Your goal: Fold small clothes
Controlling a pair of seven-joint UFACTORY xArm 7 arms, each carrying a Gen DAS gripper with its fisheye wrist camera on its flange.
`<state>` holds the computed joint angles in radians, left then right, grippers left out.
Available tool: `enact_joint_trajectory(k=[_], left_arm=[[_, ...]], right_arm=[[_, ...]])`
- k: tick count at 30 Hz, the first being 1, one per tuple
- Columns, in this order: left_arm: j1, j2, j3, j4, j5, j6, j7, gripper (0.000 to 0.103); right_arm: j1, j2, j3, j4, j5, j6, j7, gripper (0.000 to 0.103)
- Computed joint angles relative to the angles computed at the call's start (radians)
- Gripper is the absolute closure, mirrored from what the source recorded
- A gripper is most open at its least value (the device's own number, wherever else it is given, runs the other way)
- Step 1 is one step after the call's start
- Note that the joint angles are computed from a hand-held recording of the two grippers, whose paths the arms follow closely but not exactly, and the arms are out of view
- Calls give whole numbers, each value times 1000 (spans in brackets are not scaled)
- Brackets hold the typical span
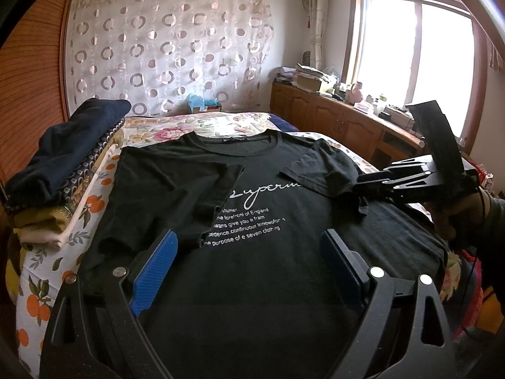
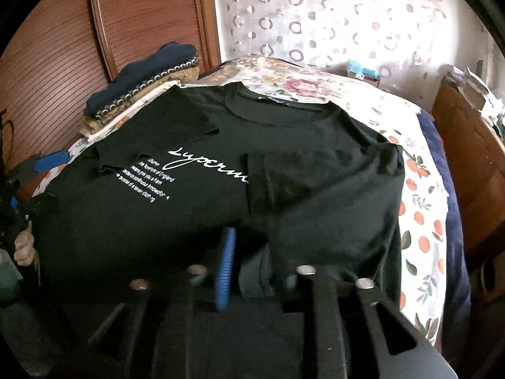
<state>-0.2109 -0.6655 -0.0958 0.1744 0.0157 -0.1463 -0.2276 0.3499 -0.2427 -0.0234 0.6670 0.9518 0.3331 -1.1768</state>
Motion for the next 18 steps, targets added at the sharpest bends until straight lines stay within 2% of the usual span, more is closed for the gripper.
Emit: enact_joint_trajectory(k=[1,2,5,11,14,15,18], left_arm=[[-2,-1,8,0,2,1,4,11],[1,0,11,-1,3,2,7,11],[2,-2,28,2,7,7,21,11],[32,38,60,63,27,46,90,11],[21,96,121,120,35,59,154,11],[0,124,162,148,34,70,184,11],[-17,200,219,226,12,105,244,18]], right_arm=[[-5,-3,3,-3,-9,-10,9,59],[-3,-5,-2,-4,2,-20,3,56],[-2,-14,-23,1,43,-23,-17,55],[-36,66,-11,52,-12,-111,37,55],[-64,150,10,104,-65,-159,85,55],[-75,175,20,118,-81,-173,101,55],[-112,235,53,152,-128,-207,149,55]])
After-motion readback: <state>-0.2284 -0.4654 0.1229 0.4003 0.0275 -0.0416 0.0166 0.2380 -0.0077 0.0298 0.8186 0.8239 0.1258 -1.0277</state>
